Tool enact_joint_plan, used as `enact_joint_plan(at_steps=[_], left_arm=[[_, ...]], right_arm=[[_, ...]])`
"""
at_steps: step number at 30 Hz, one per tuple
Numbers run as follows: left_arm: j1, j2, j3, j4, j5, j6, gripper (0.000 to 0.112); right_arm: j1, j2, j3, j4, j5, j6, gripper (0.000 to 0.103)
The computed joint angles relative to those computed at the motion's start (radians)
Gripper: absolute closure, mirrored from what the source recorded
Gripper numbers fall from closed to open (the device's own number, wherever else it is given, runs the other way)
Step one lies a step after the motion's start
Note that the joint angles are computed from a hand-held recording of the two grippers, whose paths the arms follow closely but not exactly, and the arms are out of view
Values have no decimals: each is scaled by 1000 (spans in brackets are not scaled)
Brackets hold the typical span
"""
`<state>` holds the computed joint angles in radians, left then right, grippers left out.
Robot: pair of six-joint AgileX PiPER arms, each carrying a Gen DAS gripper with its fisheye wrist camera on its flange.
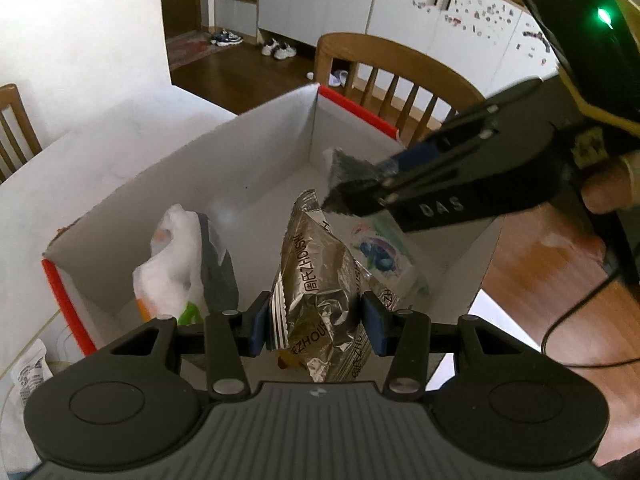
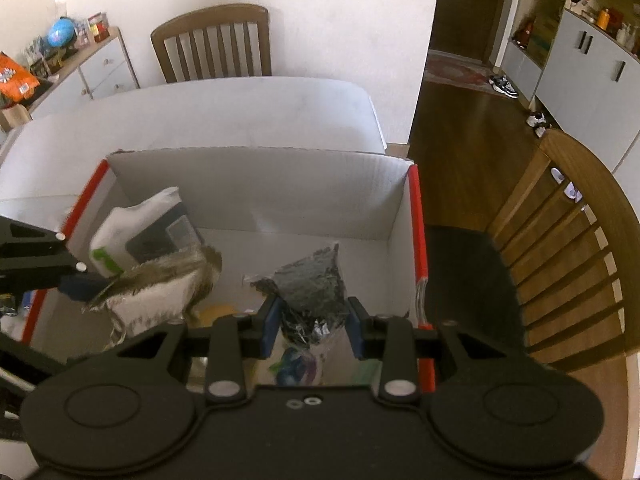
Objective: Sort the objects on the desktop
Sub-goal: 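Open both tools to drop the silver bag and black pack into the box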
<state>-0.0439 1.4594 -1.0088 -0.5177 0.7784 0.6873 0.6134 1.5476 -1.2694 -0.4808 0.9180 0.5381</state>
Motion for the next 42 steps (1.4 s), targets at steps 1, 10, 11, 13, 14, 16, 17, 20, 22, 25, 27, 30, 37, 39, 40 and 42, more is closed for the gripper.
enact_joint_plan(at_steps=[1, 10, 11, 13, 14, 16, 17, 20, 22, 25, 27, 30, 37, 39, 40, 42], left_arm=[[-5, 6, -1, 9, -2, -4, 66], [0, 43, -15, 45, 26, 3, 66], [0, 44, -12, 43, 27, 4, 66], [0, 45, -12, 48, 30, 4, 66], [0, 48, -15, 49, 35, 6, 65], [-7, 56, -21, 59, 38, -1, 65], [-8, 59, -22, 61, 39, -1, 65], [-5, 60, -21, 56, 41, 0, 65], [1, 63, -20, 50, 45, 6, 65], [9, 67, -19, 41, 47, 15, 65], [8, 72, -25, 39, 47, 12, 65], [6, 75, -26, 35, 42, 12, 65], [-6, 89, -45, 48, 43, -17, 57], [-5, 82, -37, 39, 37, -14, 46], [-1, 81, -35, 26, 35, -5, 41], [0, 72, -30, 10, 26, 2, 38]], right_arm=[[-8, 11, -7, 6, -4, -13, 69], [-52, 108, -57, 46, -28, -92, 69], [-53, 119, -62, 47, -30, -96, 69], [-54, 131, -57, 48, -38, -95, 69], [-55, 139, -58, 49, -42, -97, 69], [-59, 158, -63, 49, -45, -100, 69], [-60, 169, -65, 48, -46, -97, 69], [-65, 190, -70, 52, -51, -102, 69], [-65, 203, -78, 59, -49, -113, 69], [-61, 222, -94, 61, -40, -117, 69], [-60, 234, -104, 57, -34, -112, 69], [-63, 247, -125, 62, -17, -119, 69], [-61, 245, -129, 62, -2, -114, 65], [-58, 237, -121, 52, -2, -105, 63], [-58, 233, -118, 55, -4, -106, 63], [-53, 219, -106, 54, -9, -103, 60]])
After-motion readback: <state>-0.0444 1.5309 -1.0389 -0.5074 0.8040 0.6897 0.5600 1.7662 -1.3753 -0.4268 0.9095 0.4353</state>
